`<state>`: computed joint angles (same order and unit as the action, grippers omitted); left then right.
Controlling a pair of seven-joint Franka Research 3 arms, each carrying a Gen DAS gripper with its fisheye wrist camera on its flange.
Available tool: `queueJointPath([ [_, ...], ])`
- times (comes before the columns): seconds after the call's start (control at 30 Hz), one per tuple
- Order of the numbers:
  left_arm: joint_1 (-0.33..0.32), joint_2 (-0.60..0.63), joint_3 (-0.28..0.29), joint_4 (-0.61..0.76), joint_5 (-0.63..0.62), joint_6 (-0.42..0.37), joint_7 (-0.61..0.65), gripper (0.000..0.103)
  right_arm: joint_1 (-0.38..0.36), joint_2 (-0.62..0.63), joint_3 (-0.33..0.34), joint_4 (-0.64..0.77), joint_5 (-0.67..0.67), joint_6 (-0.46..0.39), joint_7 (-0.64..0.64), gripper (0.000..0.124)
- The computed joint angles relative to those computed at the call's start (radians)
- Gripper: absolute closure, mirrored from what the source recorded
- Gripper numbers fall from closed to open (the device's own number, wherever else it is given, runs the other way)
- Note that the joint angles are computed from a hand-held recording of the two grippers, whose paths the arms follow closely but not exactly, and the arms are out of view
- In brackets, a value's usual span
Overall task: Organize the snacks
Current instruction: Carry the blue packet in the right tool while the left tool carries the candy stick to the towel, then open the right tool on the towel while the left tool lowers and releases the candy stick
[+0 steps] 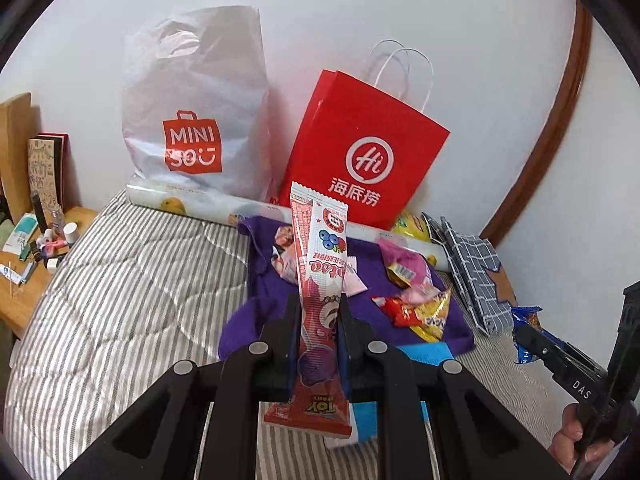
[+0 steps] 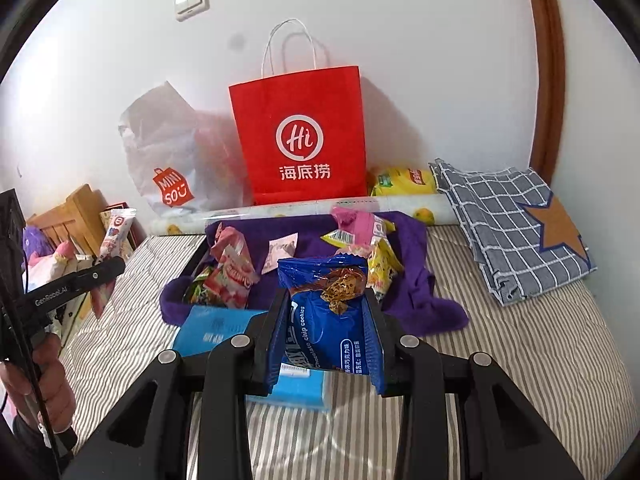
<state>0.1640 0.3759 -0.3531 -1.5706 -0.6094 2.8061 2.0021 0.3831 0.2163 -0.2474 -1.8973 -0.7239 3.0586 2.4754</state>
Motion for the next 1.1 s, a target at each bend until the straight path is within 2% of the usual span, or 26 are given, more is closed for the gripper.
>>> queueJointPath([
  [0.3, -0.082, 0.104, 0.071, 0.150, 0.228, -0.014, -0.206, 0.088, -0.063, 0.093, 0.066, 0.121, 0.263, -0.013, -0.226, 0.089],
  [0.4, -0.080, 0.156, 0.056, 0.225, 0.270, -0.051, -0.247, 0.088, -0.046, 0.126, 0.046, 0.164, 0.316, -0.025, -0.269, 0.089],
  [0.57, -0.107, 0.249, 0.061, 0.383, 0.350, -0.121, -0.316, 0.088, -0.069, 0.202, 0.069, 0.285, 0.441, -0.068, -0.393, 0.089],
  [0.73, -0.147, 0.378, 0.073, 0.623, 0.416, -0.232, -0.373, 0.088, -0.077, 0.273, 0.075, 0.413, 0.536, -0.114, -0.493, 0.089],
  [0.87, -0.187, 0.481, 0.100, 0.791, 0.468, -0.273, -0.404, 0.087, -0.101, 0.338, 0.096, 0.511, 0.605, -0.132, -0.565, 0.089],
  [0.93, -0.189, 0.525, 0.091, 0.849, 0.471, -0.297, -0.403, 0.087, -0.113, 0.373, 0.106, 0.551, 0.641, -0.140, -0.593, 0.089],
  [1.0, -0.201, 0.582, 0.100, 0.936, 0.485, -0.365, -0.416, 0.087, -0.137, 0.407, 0.130, 0.573, 0.685, -0.132, -0.630, 0.089],
  [1.1, -0.195, 0.583, 0.103, 0.910, 0.486, -0.367, -0.406, 0.087, -0.151, 0.438, 0.143, 0.587, 0.737, -0.149, -0.666, 0.089],
])
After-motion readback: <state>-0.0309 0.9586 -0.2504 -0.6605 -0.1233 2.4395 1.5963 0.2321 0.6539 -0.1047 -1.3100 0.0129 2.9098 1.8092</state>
